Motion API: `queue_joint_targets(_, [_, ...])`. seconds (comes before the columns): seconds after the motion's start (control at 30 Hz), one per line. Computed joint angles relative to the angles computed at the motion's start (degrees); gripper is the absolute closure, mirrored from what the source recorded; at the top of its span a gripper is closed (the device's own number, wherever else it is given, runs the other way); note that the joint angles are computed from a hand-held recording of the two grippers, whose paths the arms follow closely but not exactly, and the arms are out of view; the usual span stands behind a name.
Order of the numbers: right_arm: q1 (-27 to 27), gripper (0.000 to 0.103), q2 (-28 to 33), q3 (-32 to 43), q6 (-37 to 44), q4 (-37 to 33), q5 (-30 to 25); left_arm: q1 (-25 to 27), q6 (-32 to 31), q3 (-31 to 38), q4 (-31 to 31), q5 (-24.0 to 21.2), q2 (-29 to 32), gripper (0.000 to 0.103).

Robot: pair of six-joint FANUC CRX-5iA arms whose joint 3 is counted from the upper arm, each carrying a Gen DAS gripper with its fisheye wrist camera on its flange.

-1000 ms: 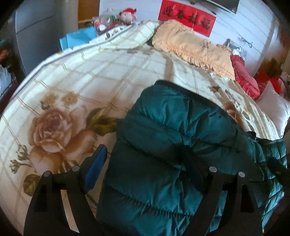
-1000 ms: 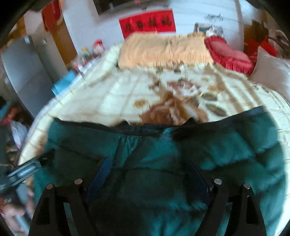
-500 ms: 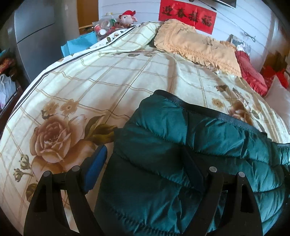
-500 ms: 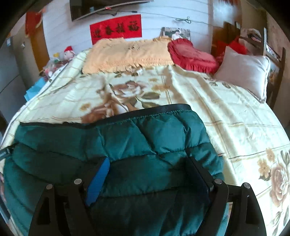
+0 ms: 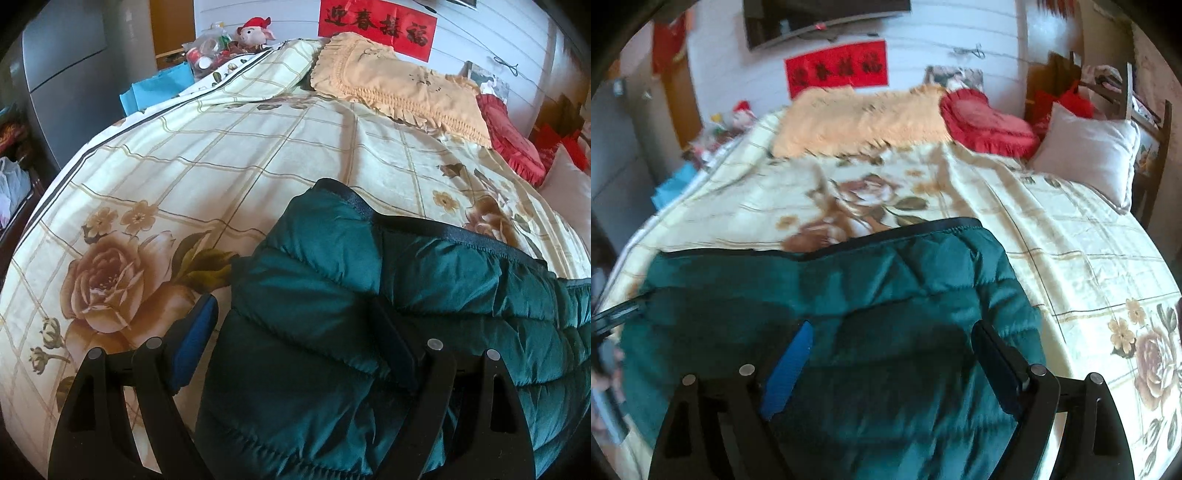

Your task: Fold large clothes

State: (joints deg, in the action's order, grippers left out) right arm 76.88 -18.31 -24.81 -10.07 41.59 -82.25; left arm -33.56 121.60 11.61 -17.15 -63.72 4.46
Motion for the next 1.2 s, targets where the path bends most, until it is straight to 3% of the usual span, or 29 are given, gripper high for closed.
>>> queue_joint_targets(0.2, [7.2, 0.017, -0.6, 0.3, -1.9, 1.0, -3.7, -0.7, 0.7, -0.4, -1.0, -1.0, -1.0, 0.018])
queue_joint_targets(0.33, [4.2, 0.013, 1.5, 0.8, 0.0, -5.3, -1.9, -1.4, 1.3, -1.4, -1.8, -1.1, -2.4, 0.018])
queue_joint_targets(0.5, [4.6, 0.012, 1.1, 0.5, -1.4, -4.7, -1.7, -2.0, 0.7, -5.7, -1.5, 0.9, -6.9, 0.018])
queue_joint_targets(0.63, [8.9, 0.011, -1.8, -0.6, -6.2, -2.7, -3.2, -3.4, 0.8, -9.7, -2.7, 3.2, -11.4, 0.018])
queue_joint_targets(0.7, [11.7, 0.002, -3.1, -1.3, -8.6, -1.9, -4.8, -3.5, 0.3, -10.9, -2.2, 3.6, -12.8, 0.018])
queue_joint_targets(0.87, [16.6, 0.002, -5.2, -2.0, -13.5, -2.4, -8.2, -2.4, -1.4, -15.3, 1.8, 5.2, -17.1, 0.018])
queue_joint_targets(1.2, [24.8, 0.000, -9.1, -4.5, -22.8, -3.1, -14.7, -2.6, -3.5, -19.1, 4.1, 5.4, -20.6, 0.018])
